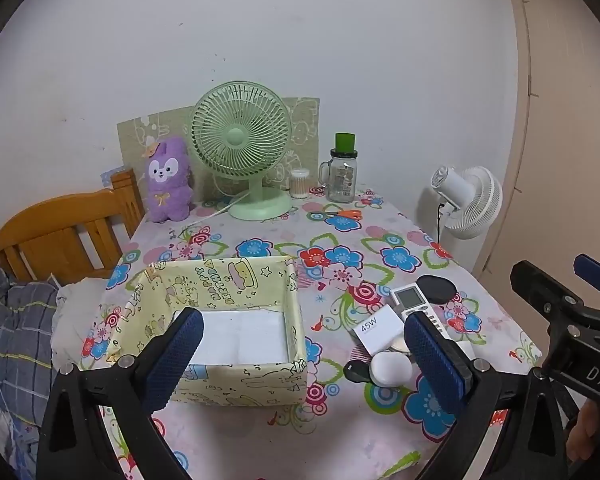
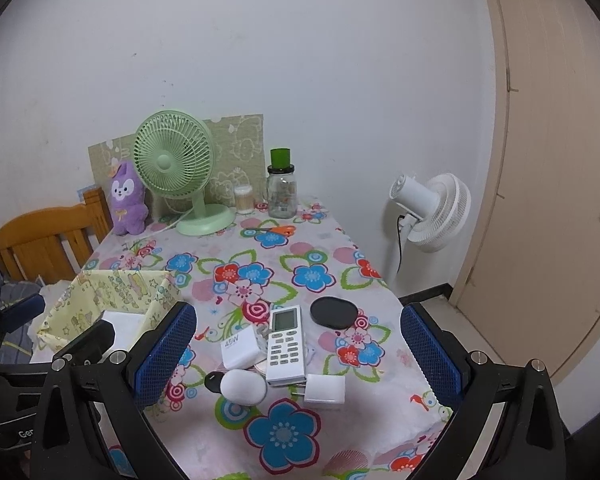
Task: Organize rigid objects
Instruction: 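Move both grippers toward the remote and charger on the table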
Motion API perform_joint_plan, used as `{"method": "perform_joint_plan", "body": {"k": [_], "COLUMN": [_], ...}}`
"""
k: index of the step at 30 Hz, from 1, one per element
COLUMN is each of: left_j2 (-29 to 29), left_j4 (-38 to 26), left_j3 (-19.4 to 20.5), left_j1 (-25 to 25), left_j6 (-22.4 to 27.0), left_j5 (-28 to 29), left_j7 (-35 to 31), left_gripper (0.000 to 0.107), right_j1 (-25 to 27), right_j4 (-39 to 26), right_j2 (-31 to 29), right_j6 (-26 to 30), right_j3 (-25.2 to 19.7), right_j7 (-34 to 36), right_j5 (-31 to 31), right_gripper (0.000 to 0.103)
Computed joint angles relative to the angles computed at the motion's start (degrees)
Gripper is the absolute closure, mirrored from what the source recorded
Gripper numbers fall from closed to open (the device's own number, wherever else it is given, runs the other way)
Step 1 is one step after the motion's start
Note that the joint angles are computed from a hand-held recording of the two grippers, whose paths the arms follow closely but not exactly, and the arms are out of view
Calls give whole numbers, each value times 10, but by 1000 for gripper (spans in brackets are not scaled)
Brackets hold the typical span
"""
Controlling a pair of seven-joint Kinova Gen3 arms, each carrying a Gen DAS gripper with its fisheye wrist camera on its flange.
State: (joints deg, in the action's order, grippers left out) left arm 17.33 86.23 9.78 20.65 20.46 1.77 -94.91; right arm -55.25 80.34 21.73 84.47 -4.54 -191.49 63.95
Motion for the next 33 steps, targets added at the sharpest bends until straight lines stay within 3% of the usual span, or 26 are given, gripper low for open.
{"method": "perform_joint_plan", "body": {"k": [7,10,15,20,33], "left_j2": [3,6,2,2,0], "left_j4": [3,-4,4,2,32], "left_j3": [11,-12,21,21,33], "left_j1": [-7,24,-17,-19,-27], "left_j6": [-11,-7,-4,0,-63], "left_j5": [6,-10,22,29,50], "left_j7": [-16,12,-18,-32,-62], "left_gripper": [12,12,12,12,12], "right_j1": [1,1,1,1,6], "right_j4": [2,1,-1,1,8], "right_j2": [0,0,2,2,0], "right_j6": [-5,-6,-6,-8,-17], "right_j3": [0,0,1,1,0], "right_j7": [-3,-2,-1,-3,-6], "right_j5": [1,0,0,0,-1], "right_gripper": [0,0,0,0,0]}}
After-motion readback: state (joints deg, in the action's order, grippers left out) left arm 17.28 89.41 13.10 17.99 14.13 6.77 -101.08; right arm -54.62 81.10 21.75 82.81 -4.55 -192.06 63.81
